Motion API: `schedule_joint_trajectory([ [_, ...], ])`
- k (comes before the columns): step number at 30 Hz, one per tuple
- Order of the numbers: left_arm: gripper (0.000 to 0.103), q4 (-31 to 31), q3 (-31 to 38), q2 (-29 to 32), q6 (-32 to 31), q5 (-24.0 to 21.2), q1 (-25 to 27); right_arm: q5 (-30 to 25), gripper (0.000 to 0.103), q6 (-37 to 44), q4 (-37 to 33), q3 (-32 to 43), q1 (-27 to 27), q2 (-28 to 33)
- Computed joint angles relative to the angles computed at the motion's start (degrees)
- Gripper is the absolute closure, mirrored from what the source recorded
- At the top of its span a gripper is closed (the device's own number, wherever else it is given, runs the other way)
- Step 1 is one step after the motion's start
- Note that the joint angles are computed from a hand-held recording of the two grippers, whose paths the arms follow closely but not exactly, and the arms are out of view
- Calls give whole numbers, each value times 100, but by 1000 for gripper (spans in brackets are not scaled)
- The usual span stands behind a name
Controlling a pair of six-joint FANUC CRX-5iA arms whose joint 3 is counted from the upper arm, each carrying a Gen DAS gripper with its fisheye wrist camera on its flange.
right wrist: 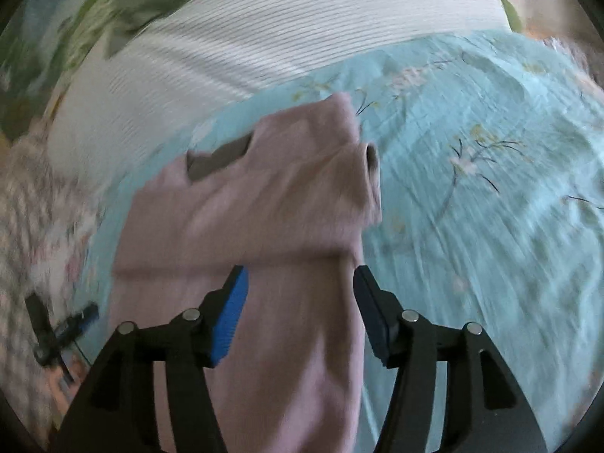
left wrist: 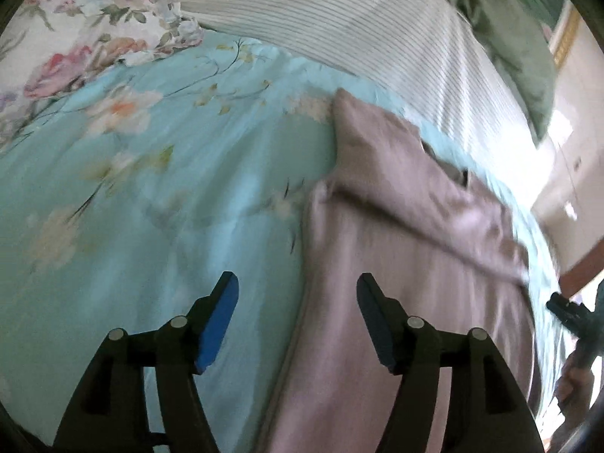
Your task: Fold small clothes
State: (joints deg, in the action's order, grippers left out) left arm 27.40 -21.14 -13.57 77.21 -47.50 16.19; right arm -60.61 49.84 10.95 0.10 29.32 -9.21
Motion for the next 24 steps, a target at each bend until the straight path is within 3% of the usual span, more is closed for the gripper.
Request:
schedule_joint_trajectory([
  [2,34,-12,-231,-307,-75,-253,132,-458,39,-116,575,-298,575,-240],
  [5,34,150,-656,-822,-242,-617,430,-1027,25,-168,895,-670,1324,-536],
  [10,33,474,-1257,-1697,-694,-1301,1017,-2155,25,-613,1508,-1345,2433,-918],
  [16,31,397,-1550,-2448,-1411,-2175,1520,-2996,25,-1682,1756,-1916,2866,-1782],
  [17,30,408,-1601,-2585,-1585,-2333,1630,-3006,25,-1817,1799,-1966,2922,-1924],
  [19,27,483,-1689,-2761,-1911,-2599,1826,-2453,25,-1894,1544,-2094,2858,-2388],
  [22,22,518,-1711,-2739,-2262,-2946,1943,-1477,25,-1326,383,-2071,2174,-2732],
  [24,22,510,-1690,-2720,-2403,-3083,1937,-1376,25,-1043,32,-2096,2020,-2729],
])
